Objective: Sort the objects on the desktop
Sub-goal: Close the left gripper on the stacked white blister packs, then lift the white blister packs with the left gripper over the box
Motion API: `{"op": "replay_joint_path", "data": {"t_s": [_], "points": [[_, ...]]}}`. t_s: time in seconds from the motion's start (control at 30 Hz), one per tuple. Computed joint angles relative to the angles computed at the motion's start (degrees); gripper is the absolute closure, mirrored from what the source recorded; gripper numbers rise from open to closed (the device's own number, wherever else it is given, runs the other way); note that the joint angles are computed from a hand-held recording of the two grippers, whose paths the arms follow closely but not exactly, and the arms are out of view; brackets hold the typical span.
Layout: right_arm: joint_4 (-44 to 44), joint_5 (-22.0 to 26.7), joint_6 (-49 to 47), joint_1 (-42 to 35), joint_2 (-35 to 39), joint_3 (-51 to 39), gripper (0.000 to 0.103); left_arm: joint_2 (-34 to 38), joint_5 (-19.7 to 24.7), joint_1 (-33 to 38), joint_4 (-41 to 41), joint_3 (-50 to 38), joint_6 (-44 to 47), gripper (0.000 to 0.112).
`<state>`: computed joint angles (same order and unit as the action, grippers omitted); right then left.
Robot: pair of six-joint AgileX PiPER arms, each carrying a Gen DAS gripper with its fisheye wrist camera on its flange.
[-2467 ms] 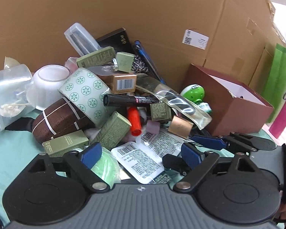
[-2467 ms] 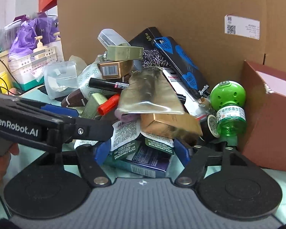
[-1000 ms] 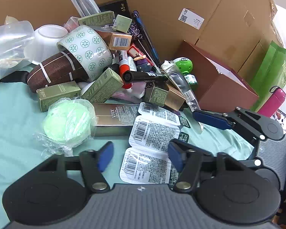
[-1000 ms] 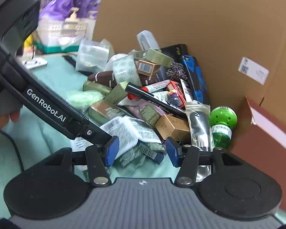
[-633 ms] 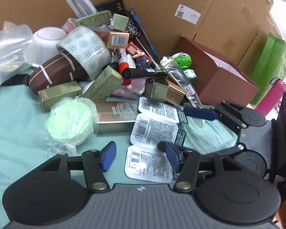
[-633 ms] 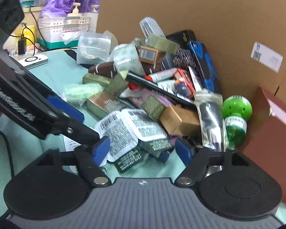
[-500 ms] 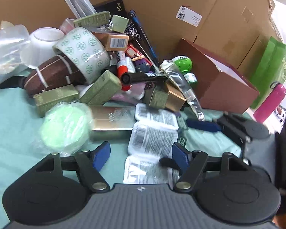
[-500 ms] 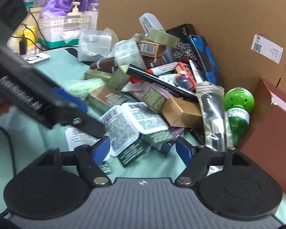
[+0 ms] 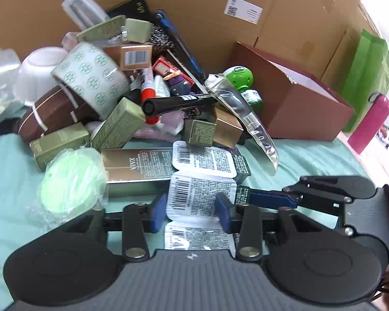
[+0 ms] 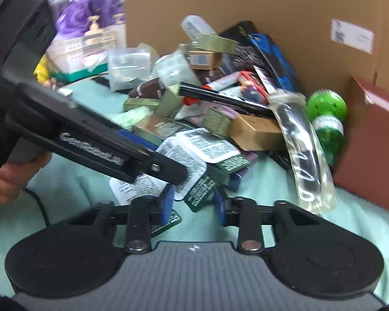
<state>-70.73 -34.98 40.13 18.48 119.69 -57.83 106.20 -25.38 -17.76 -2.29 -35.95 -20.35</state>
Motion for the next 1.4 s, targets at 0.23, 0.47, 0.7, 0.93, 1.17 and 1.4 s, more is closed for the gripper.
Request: {"op": "replay_joint_path", "data": {"t_s": [0.23,0.47,0.7,0.93,1.17,1.4], "points": [[-2.6,-1.9,10.0,-1.6,2.2,-2.9,0.078,0.1,0.6,-2.3,-8.1,-0.7,6.7,0.081],[8.8,-4.8,-3.2,-2.1,-1.4,4.1,0.099,-1.9,-0.9,-3.3,-5.2,2.2,1.3,0.099],[11.5,-6.8,-7.2,-3.9,-4.9,8.0,0.101,-7.0,-2.0,-7.7,-13.6,4.3,6.9,0.100],[14.1,-12.3,-11.5,-8.0,-11.0,12.9,0.101,-11.3,-2.1,-11.4,-19.7,1.4,17.0,0.100],[19.4,-12.9,-11.8,-10.7,-11.2,6.8,0.101,-6.3,1.2,-9.5,-14.5,-12.6,19.8,0.100],[26.5,-9.7,-14.4,-11.6,-7.5,-4.1,0.101,2.8,7.5,-8.1,-8.8,-31.1,17.0,0.099]]}}
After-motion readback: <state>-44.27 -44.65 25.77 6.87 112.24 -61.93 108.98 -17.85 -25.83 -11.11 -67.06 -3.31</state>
